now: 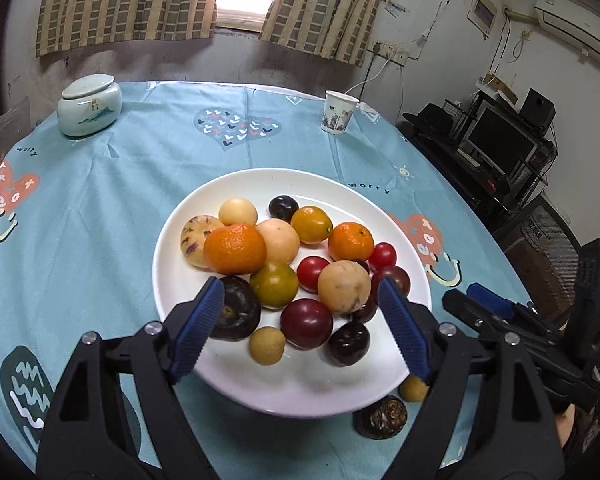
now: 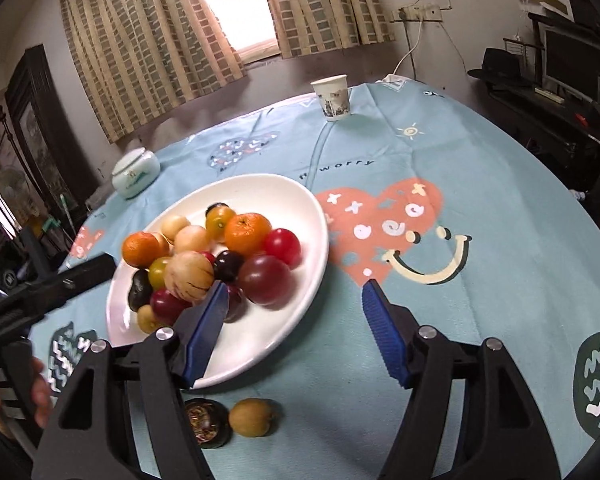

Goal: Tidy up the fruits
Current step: 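Carry both fruits onto the white plate and open both tools, then move both open tools back to the last two fruits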

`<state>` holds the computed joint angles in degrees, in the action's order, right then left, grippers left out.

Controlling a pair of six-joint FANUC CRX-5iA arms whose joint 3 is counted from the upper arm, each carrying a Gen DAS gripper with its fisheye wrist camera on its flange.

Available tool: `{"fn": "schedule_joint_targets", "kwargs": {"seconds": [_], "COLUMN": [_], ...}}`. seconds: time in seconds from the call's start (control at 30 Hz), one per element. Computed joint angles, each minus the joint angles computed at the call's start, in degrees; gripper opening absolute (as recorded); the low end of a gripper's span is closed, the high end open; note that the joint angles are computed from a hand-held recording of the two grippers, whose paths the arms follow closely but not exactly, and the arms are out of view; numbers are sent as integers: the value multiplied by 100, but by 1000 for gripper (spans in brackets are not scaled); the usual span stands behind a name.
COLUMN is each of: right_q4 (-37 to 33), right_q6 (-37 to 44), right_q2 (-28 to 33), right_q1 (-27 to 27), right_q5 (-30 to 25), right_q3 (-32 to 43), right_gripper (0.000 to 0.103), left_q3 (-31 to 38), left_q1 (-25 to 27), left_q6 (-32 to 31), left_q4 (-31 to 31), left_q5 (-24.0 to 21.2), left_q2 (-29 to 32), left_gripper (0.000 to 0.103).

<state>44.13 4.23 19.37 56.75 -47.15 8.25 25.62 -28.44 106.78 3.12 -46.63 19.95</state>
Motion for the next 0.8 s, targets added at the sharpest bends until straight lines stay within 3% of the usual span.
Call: {"fn": "schedule_joint_targets", "kwargs": {"seconds": [0.13,0.27,0.4,0.53,0.8], "right_q4": [36,369,432,186,-335], "right_q6": [275,127,-152,239,851], "right_q2": [103,14,-245,-354,-28], "right_q1": [42,46,185,579,729], "right_q5": [16,369,406,-328,-998], "right_q3": [86,-158,-441,-433,27], "right_gripper": [70,70,70,86,84], "left_q3": [-37,-40,-568,-1331,-1789], "left_q1": [-16,-85,-50,-70,-282], "left_q6": [-12,323,557,742,389], "left_q4": [-12,-439,-475,-412,-324], "left_q5": [-16,-80,75,161,-5], "left_q2": [-18,-94,-479,-987,-1271], "left_gripper": [82,82,84,87,87]}}
